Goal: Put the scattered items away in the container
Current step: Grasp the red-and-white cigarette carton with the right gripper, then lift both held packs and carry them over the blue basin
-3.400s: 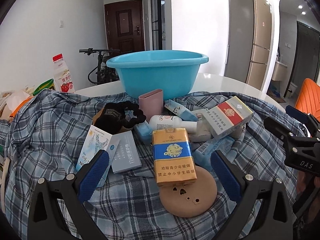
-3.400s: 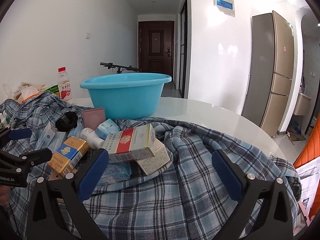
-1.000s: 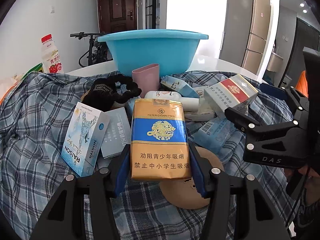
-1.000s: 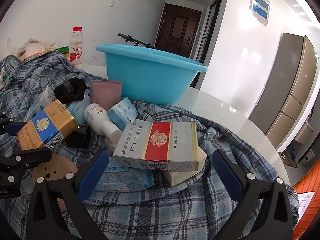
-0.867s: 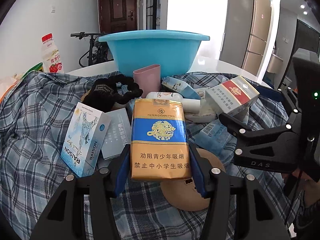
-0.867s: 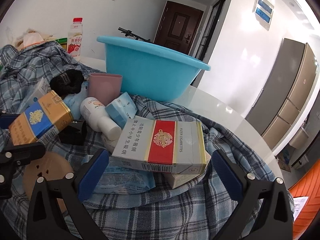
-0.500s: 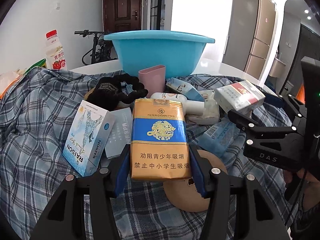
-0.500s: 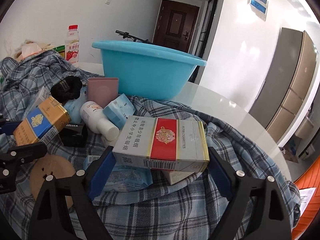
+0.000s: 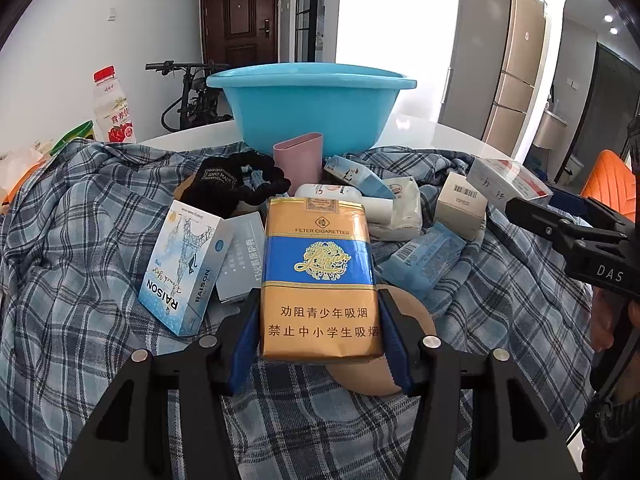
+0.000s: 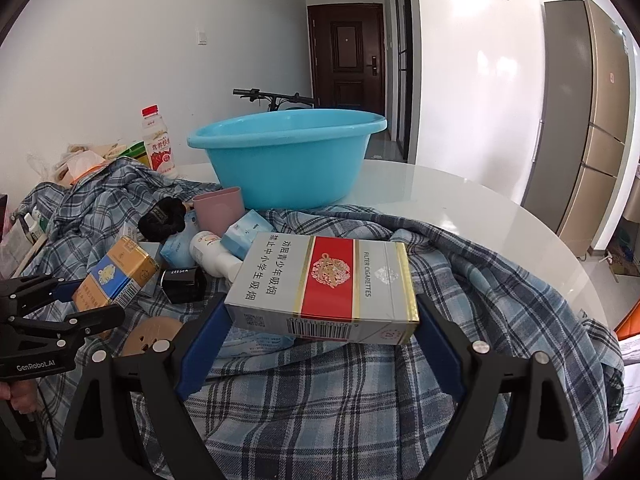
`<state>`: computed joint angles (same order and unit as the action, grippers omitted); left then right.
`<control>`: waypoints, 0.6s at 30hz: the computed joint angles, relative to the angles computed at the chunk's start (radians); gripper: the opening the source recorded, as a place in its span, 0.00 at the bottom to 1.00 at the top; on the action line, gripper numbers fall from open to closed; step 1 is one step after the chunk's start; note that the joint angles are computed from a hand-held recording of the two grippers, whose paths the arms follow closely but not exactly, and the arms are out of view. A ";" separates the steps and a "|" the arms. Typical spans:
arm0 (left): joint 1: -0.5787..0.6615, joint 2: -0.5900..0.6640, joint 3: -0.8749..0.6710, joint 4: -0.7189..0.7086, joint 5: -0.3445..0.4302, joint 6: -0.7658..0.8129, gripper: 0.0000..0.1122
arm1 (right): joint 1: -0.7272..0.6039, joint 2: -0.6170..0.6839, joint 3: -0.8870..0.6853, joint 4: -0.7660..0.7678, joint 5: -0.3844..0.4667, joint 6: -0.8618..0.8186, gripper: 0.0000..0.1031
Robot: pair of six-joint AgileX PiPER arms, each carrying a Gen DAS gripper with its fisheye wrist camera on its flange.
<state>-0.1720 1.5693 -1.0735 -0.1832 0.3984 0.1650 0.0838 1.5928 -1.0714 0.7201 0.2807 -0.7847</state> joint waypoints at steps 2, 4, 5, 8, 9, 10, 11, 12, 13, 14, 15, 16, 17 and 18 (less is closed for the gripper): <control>0.018 -0.001 -0.003 -0.061 0.017 0.055 0.51 | -0.002 -0.002 -0.008 0.031 0.016 -0.053 0.85; 0.032 0.005 -0.014 -0.094 0.042 0.078 0.51 | 0.002 -0.005 -0.007 0.037 0.017 -0.066 0.85; 0.039 0.008 -0.023 -0.111 0.057 0.098 0.51 | 0.002 -0.003 -0.011 0.049 0.029 -0.079 0.85; 0.049 0.014 -0.066 -0.102 0.096 0.117 0.51 | -0.013 0.006 -0.044 0.097 0.108 -0.136 0.85; 0.048 0.015 -0.083 -0.082 0.108 0.114 0.51 | -0.016 0.006 -0.056 0.103 0.125 -0.146 0.85; 0.048 0.016 -0.099 -0.064 0.115 0.108 0.51 | -0.017 0.004 -0.065 0.107 0.132 -0.153 0.85; 0.051 0.016 -0.111 -0.054 0.118 0.103 0.51 | -0.016 -0.001 -0.072 0.108 0.131 -0.157 0.85; 0.055 0.018 -0.125 -0.051 0.126 0.102 0.51 | -0.015 -0.007 -0.078 0.104 0.125 -0.156 0.85; 0.059 0.023 -0.145 -0.053 0.142 0.107 0.51 | -0.014 -0.012 -0.086 0.097 0.118 -0.152 0.85; 0.066 0.029 -0.165 -0.067 0.161 0.122 0.51 | -0.013 -0.018 -0.094 0.092 0.114 -0.150 0.85; 0.074 0.035 -0.185 -0.087 0.178 0.139 0.51 | -0.014 -0.021 -0.105 0.090 0.118 -0.153 0.85; 0.081 0.040 -0.205 -0.103 0.198 0.152 0.51 | -0.016 -0.023 -0.122 0.086 0.130 -0.154 0.85; 0.087 0.047 -0.229 -0.114 0.220 0.162 0.51 | -0.019 -0.021 -0.142 0.082 0.144 -0.155 0.85; 0.092 0.053 -0.252 -0.122 0.240 0.169 0.51 | -0.022 -0.019 -0.161 0.079 0.157 -0.157 0.85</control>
